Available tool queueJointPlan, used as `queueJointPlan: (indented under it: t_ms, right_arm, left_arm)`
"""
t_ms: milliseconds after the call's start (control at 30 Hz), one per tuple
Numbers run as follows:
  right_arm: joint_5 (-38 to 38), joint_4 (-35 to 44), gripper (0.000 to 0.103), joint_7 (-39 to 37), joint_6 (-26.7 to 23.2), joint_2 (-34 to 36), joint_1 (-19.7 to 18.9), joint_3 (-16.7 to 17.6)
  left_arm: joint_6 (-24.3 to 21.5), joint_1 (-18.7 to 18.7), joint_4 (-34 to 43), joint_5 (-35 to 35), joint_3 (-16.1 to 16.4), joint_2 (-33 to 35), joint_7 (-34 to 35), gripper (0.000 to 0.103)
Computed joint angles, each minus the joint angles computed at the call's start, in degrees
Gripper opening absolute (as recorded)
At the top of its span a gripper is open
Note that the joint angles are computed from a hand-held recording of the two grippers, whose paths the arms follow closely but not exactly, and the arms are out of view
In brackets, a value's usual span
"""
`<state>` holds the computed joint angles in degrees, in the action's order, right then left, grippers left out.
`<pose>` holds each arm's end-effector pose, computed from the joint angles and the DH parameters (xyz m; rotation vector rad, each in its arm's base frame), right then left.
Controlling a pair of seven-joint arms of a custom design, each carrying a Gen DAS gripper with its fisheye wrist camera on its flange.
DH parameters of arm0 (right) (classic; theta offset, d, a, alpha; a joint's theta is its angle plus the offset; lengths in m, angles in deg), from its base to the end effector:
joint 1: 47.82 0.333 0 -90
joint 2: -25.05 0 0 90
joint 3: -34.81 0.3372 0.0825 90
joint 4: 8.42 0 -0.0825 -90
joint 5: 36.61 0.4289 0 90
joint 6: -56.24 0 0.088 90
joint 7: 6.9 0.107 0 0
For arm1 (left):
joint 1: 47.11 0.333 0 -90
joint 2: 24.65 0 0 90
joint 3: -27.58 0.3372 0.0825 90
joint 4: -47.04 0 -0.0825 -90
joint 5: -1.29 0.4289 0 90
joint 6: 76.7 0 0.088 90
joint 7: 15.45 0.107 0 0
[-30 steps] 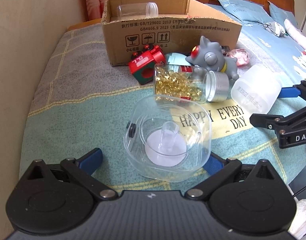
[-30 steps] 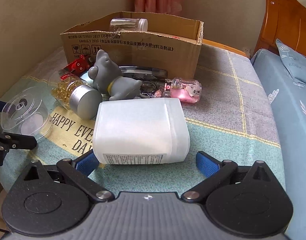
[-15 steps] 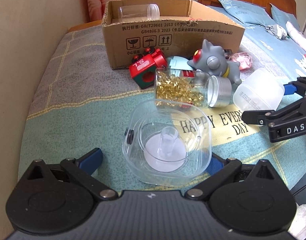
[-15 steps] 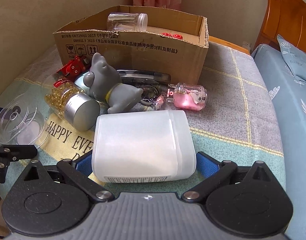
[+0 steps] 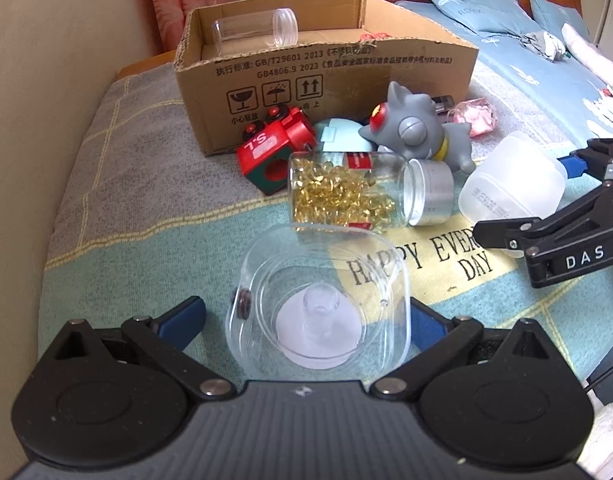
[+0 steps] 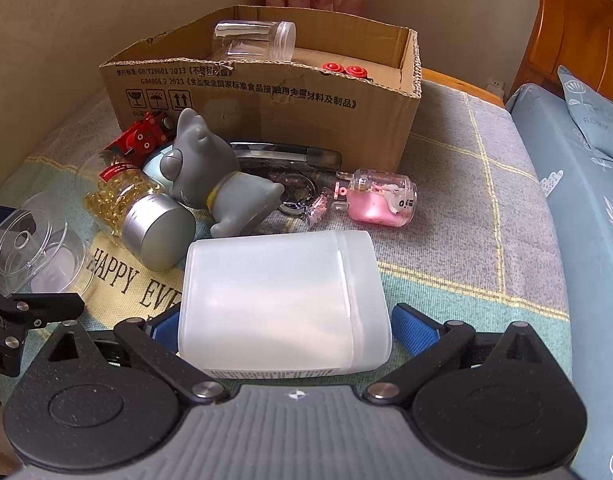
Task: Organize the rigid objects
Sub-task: 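Close the left gripper on the square clear container while the right grasps the white jug, then carry the container into the box and open the left gripper while the right carries the jug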
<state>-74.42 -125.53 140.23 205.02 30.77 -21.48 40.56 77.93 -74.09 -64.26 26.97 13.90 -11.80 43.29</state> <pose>0.5403 0.3515 0.4363 -1.9176 1.8180 -0.6188 0.5154 -0.4503 0.4254 -1.3977 2.3485 -0.6878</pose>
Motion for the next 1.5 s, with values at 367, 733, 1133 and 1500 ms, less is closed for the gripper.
queueJointPlan:
  t_ms: [367,733,1133,1500]
  right_arm:
    - [0.1,0.3,0.102,-3.0,0.6,-0.4,-0.3,0.2]
    - [1.9,1.1,0.087,-7.3,-0.3,0.1,0.1,0.2]
    - [4.4,-1.0,0.087,-10.5,1.9,-1.8,-0.8,0.5]
    - [6.2,-2.2,0.087,-13.1,3.5,-3.7,-1.7,1.0]
  left_arm:
    - [0.6,0.2,-0.3,-1.1,-0.3,-0.8,2.9,0.100]
    - [1.1,1.3,-0.8,-4.1,-1.2,-1.2,6.1,0.081]
    - [1.4,1.4,-1.1,-6.8,-1.4,-1.9,8.1,0.075]
    - [1.9,1.4,-0.8,-6.7,-1.4,-2.6,8.1,0.075]
